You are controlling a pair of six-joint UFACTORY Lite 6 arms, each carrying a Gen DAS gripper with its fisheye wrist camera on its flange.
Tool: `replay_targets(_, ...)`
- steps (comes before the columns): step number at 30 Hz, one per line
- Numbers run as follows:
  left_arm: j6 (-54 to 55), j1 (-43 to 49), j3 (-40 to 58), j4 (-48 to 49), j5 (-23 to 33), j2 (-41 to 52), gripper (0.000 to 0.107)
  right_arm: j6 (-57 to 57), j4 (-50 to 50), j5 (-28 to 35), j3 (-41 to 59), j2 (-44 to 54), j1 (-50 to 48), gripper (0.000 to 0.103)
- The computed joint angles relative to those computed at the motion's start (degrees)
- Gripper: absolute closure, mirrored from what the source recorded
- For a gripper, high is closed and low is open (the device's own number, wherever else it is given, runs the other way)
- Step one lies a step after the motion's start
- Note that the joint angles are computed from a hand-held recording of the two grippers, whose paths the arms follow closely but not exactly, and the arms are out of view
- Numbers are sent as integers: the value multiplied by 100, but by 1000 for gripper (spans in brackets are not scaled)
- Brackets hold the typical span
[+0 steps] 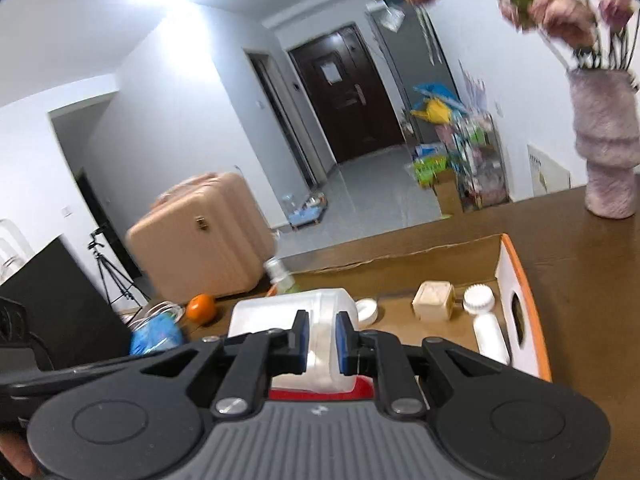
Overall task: Organize rigid objects
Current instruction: 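Carry the container into the box and open both grippers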
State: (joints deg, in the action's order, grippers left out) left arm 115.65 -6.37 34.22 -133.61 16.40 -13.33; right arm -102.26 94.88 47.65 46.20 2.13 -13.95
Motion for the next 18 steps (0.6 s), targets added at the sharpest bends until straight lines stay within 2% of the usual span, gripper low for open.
replay_targets(3,-502,312,1066,677,157,1577,68,291,151,-619,1442,1593,594,89)
replay_targets(5,-1363,478,1799,1568,161,2517,68,945,-193,-991,2441,2613,851,89)
replay_targets(7,-1527,522,2267,1726,14,3079,68,1584,-639,-1203,3209,3371,1034,89)
replay_targets(10,-837,546,2410,1263,-81,3303,66,1920,-1024,-1512,3663,3812,1319,86)
replay_targets(12,-1173,614,2481,1632,-70,3345,64,1694,-828,-1646,3658,3861,1435,84)
replay_targets(14,-1111,634,2412,1596,-90,3256,57,1645,-821,-1697,3635,3818,1486,84)
replay_targets(18,-235,619,1784,924,-335,2495,56,1483,-721,-1759,3344,3420,1397,77)
